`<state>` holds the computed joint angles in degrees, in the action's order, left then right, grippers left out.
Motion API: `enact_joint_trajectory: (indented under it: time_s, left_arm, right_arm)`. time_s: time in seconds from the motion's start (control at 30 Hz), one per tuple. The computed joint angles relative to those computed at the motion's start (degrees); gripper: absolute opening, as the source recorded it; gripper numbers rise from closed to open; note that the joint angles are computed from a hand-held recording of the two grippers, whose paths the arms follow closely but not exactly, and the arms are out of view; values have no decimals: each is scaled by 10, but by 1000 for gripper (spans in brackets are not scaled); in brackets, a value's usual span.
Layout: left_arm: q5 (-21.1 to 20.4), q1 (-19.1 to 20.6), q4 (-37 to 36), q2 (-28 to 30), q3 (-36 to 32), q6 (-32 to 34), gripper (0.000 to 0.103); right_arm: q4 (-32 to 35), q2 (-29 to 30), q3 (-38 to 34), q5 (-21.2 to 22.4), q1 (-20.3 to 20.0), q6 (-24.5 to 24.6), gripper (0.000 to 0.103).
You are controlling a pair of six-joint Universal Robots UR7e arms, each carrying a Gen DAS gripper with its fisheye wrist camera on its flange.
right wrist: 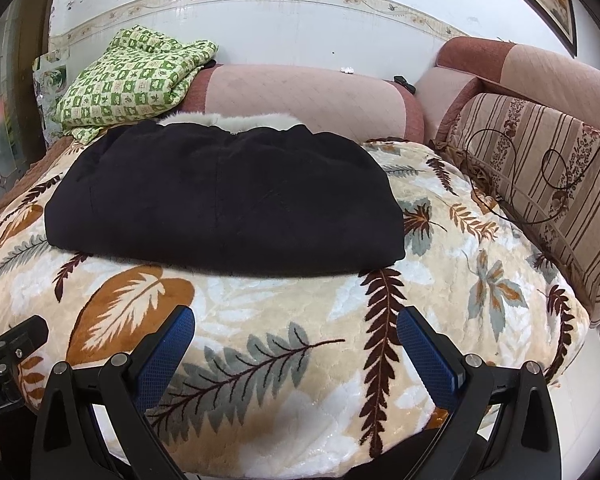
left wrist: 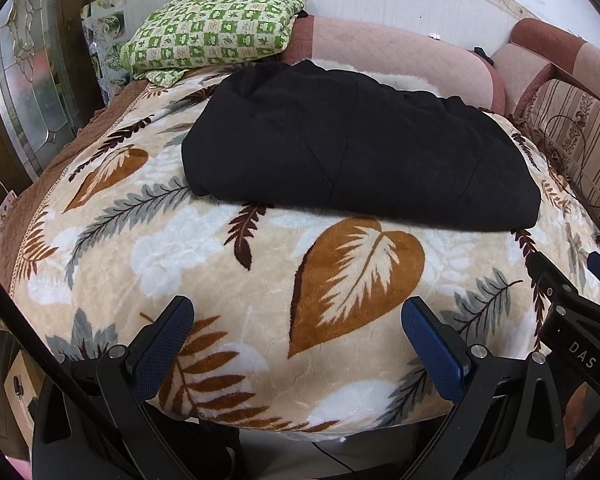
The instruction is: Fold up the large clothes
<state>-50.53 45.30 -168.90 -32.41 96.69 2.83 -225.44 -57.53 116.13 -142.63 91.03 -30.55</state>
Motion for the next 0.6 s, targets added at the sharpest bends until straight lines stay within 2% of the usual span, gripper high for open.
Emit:
enact_joint_trajectory:
  time_s: [0.13,0.6]
  left_arm:
    - [-5,0,5,3,-1,4,103]
    - [-10,-4,12,14,-15,14,103]
  right_arm:
    - [-6,2,-3,-3,-2,-8,102]
    - [8,-18,5,-4,-18,20,102]
